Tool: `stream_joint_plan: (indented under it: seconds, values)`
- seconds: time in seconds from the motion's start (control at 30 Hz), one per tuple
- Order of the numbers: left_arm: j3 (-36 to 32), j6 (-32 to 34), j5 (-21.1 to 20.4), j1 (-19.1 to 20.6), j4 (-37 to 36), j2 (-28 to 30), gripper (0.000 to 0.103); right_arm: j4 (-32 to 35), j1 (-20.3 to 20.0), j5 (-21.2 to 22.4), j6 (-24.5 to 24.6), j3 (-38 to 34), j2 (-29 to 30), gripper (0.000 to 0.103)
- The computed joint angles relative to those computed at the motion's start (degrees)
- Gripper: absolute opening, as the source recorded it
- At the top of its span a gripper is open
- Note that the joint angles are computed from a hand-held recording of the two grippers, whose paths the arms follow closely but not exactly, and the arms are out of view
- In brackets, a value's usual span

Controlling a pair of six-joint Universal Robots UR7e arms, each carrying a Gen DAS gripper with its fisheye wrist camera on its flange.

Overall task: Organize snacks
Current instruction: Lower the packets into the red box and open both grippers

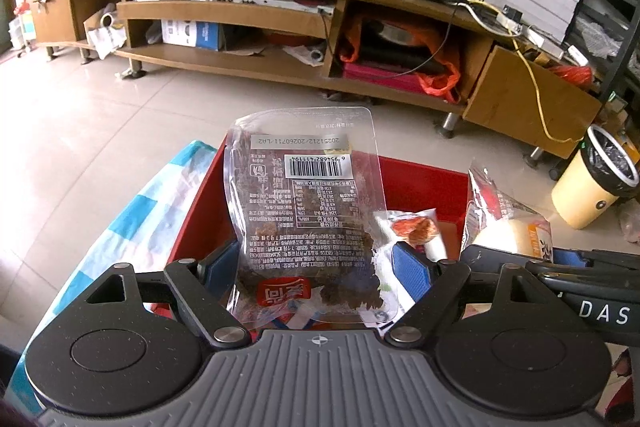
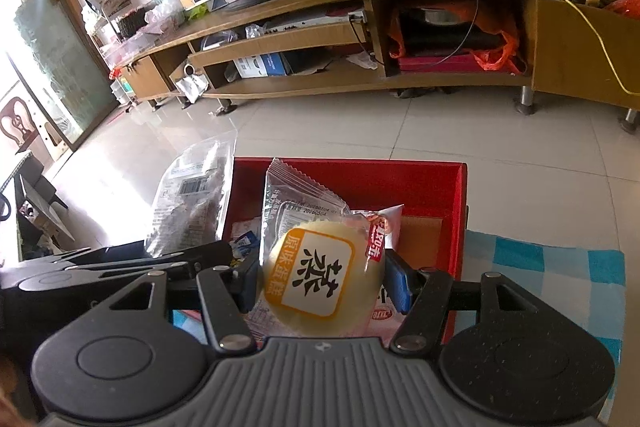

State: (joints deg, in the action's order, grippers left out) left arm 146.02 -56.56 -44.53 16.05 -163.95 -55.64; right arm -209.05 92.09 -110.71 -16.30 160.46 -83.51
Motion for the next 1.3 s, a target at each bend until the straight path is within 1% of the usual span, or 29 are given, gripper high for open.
stream_joint_plan:
  seconds: [0.23,0.53,0.67,0.9,1.07,1.17,1.3]
  values:
    - [-1.28,0.34,0.29,1.85,0.16,2.60,0.086,-2.10,-2.42,0.58,-1.36,-0.66,3.65,0.061]
    - [-2.32,0.29,0.61,3.21,1.94,4.32,0.086,-4.34,-3.33,0.24,-1.87,-1.57,7.36,0.061]
    - [-2.71,0.36,1.04,3.81,3.13,4.91,0.087,-5.88,-3.83,-0.11,-2.64,-1.89,9.66,0.061]
    - [-3.28,-0.18,1.80,4.33,5.10,5.70,0.089,-7.91,-4.40,-2.19,-3.91,-2.78,13.35,0.061]
    - [-3.55,-0.35,1.99,4.62,5.76,6.13,0.090,-8.07,-5.18,-1.87,-4.53,-2.91,13.90,0.062]
    - [-3.67,-0.46,2.22,4.49,6.52,6.29,0.091,-8.29,-4.68,-2.92,-4.75,-3.22,14.27,0.062]
    - [-3.77,-1.12,1.88,4.85,7.28,5.81,0.094,-8.17,-4.20,-3.61,-4.04,-3.38,14.43,0.065]
